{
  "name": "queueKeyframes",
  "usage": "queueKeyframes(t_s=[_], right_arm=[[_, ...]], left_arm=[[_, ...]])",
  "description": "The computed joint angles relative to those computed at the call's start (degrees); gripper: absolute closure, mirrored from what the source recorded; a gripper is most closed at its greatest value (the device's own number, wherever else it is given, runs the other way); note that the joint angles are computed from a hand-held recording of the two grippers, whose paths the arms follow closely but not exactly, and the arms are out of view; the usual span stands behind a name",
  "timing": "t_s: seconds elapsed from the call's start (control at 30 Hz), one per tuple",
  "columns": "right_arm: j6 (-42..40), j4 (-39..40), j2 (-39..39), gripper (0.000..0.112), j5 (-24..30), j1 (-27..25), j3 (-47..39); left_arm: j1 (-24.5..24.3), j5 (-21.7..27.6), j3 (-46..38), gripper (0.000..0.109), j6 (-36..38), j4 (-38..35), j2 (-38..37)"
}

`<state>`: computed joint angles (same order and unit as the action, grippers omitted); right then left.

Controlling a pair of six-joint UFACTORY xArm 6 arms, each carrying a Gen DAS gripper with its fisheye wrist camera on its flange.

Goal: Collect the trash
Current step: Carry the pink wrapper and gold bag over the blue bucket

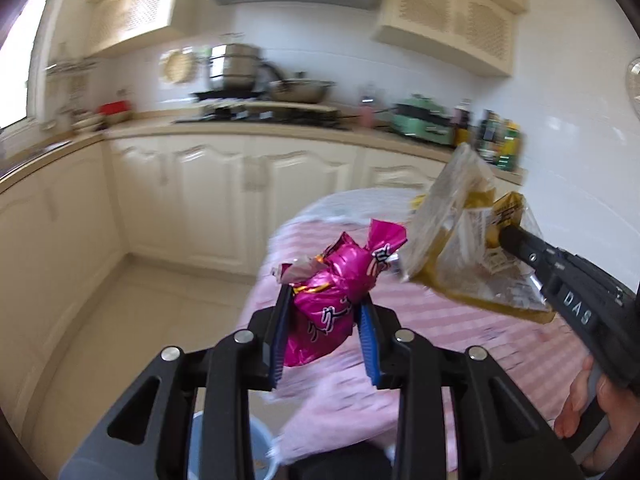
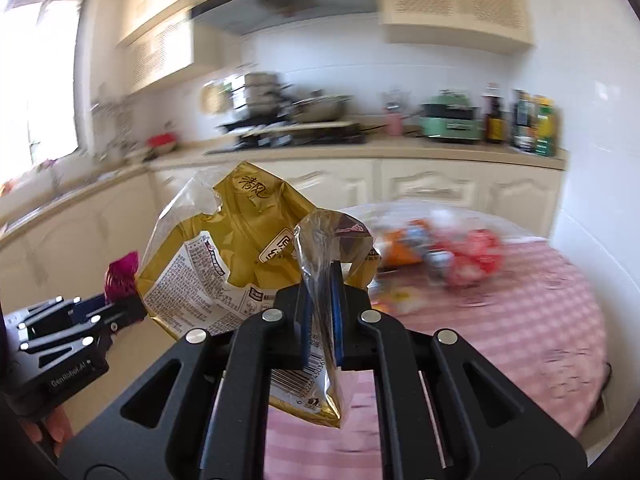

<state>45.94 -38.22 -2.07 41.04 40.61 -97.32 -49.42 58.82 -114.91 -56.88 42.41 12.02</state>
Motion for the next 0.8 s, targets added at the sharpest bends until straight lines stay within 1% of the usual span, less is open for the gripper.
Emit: queueKeyframes(t_s=[0.1,0.17,0.2,0.27,0.37,0.5,0.57,0.67,0.8], right_arm=[[-4.3,2.8,6.0,0.104,-0.3,2.8,-4.6],[-8.1,5.6,11.2,0.104,0.1,4.9,-8.9],[-10.7,7.2,14.6,0.104,1.1,6.0,-12.0],[-14.3,9.9,19.0,0.104,2.0,7.2,-15.4],[-19.9,13.3,27.3,0.104,5.7,8.8,-22.2],[-23.1,15.5,35.5,0.104,10.4,9.8,-27.7],[-23.7,15.5,38.3,0.104,12.0,10.1,-29.5],[-25.0,16.5,42.0,0.104,14.3,10.0,-31.7],[-25.3,17.4,45.1,0.104,16.4,9.3,-33.2]], left_arm=[[1.0,3.2,10.6,0.079,-5.1,2.6,-7.6],[2.4,4.1,16.9,0.079,-8.0,2.5,-11.7],[3.5,4.2,20.7,0.079,-9.5,1.7,-14.1],[5.5,4.7,26.7,0.079,-11.3,0.0,-17.7],[8.9,4.3,35.0,0.079,-12.9,-4.4,-21.7],[13.8,1.3,43.0,0.078,-12.5,-11.7,-22.9],[15.8,-1.3,46.0,0.078,-11.6,-14.9,-22.8],[17.7,-4.2,48.3,0.078,-9.4,-18.7,-21.0],[20.3,-10.4,50.6,0.076,-5.4,-25.6,-18.6]])
